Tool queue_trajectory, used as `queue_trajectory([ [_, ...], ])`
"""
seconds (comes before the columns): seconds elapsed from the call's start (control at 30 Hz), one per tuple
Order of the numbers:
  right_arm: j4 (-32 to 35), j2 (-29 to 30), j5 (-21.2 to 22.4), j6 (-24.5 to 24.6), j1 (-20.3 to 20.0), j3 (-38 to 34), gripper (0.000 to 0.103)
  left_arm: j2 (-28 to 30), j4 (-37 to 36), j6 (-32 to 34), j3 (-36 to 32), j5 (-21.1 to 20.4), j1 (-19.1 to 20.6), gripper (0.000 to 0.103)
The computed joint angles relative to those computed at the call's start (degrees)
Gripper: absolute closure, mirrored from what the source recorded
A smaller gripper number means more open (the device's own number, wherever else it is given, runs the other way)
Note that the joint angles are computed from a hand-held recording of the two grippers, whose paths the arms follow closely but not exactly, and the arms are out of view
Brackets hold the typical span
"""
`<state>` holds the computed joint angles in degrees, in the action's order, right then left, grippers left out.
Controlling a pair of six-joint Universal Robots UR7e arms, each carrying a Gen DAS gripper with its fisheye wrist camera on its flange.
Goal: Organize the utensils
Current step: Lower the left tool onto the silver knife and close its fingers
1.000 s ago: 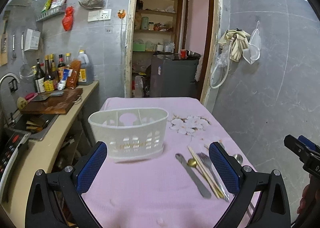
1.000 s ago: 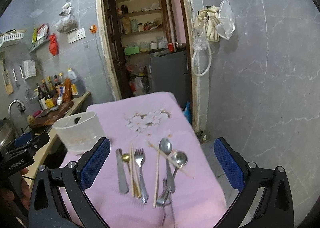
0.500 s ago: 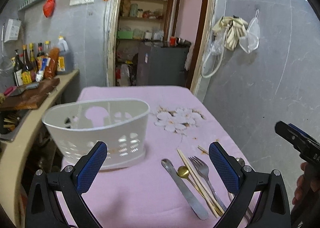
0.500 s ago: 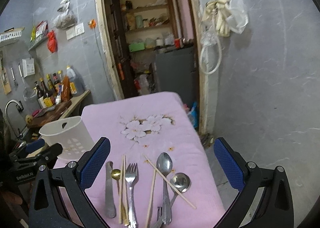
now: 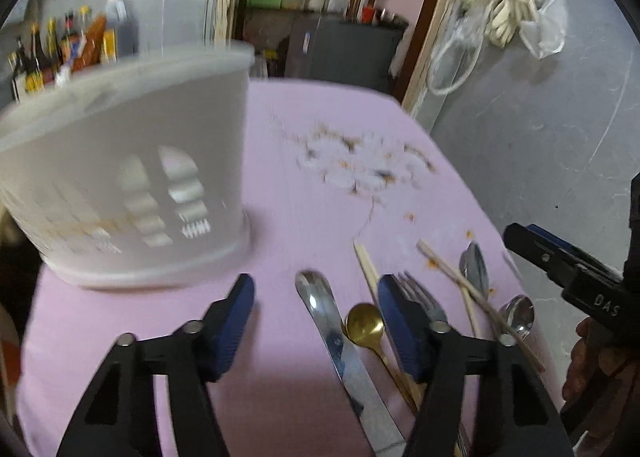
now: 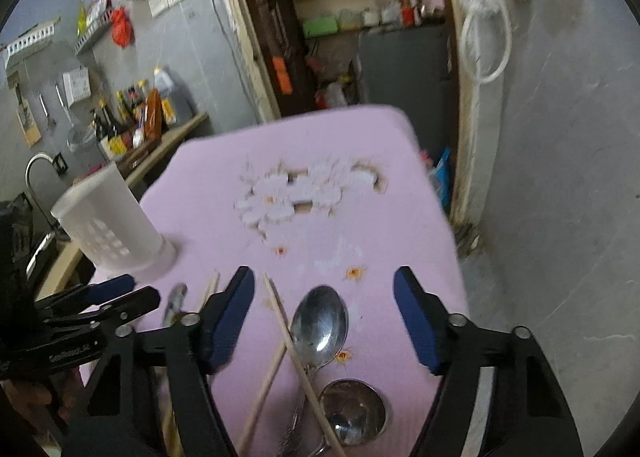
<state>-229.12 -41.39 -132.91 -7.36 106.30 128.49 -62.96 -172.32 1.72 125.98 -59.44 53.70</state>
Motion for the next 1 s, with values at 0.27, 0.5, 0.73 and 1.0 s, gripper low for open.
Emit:
queue_trajectory([
  [0.27, 10.43, -0.44, 4.94, 2.91, -4.54, -1.12, 0.06, 0.89, 5.88, -3.6, -2.01, -0.72, 1.63, 0.058],
  [0.5, 10.43, 0.29, 6.18, 3.58, -5.34, -0.81, 0.071, 1.85, 7.92, -1.79, -2.9, -1.69, 0.83, 0.058],
  [0.73, 12.38, -1.21, 5.85, 5.48, -5.55, -0.09, 0.09, 1.05, 12.06, -4.36, -4.74, -3.8, 1.77, 0.081],
  [1.0, 12.72, -3.09, 7.63, 6.05, -5.64, 1.18, 0.098, 0.02, 13.95, -8.68, -5.48, -8.66, 2.63, 0.091],
])
